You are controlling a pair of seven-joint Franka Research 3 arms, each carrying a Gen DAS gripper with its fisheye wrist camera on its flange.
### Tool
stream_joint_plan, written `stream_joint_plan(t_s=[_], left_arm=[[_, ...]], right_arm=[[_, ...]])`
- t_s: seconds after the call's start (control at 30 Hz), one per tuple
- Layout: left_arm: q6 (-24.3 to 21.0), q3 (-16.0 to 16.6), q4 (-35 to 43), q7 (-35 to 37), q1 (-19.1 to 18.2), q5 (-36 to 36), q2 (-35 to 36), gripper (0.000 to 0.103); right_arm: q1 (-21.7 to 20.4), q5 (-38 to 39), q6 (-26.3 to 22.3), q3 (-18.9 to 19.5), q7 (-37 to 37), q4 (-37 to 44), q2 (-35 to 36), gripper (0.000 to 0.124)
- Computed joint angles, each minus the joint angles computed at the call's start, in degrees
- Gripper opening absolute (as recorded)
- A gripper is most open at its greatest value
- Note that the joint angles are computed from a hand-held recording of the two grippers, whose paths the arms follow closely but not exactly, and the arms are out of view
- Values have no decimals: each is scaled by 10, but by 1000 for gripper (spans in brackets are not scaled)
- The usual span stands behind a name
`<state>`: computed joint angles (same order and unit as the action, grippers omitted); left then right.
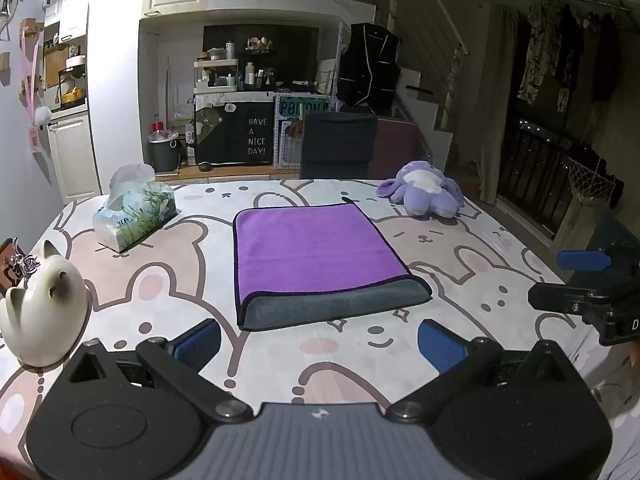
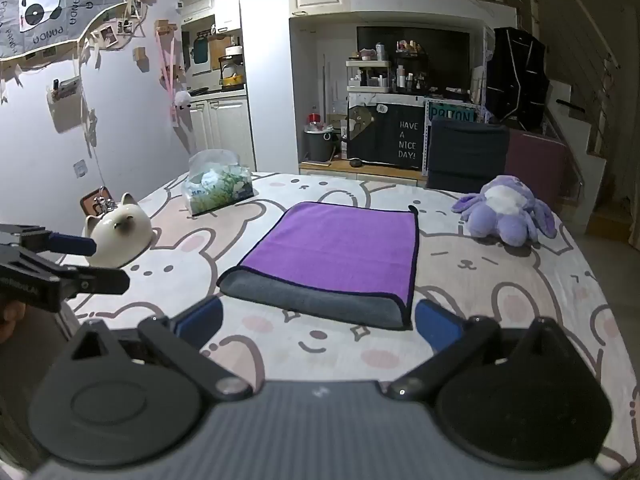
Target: Fold towel
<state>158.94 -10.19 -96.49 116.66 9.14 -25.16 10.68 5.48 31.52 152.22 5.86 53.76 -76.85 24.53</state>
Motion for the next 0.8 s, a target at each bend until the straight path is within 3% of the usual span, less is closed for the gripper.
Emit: stream_joint_plan(t_s=[0.8], left_arm=[[1, 0, 0, 0, 0, 1, 0, 103]], right_arm=[[-1, 2, 1, 2, -2, 5, 4, 103]])
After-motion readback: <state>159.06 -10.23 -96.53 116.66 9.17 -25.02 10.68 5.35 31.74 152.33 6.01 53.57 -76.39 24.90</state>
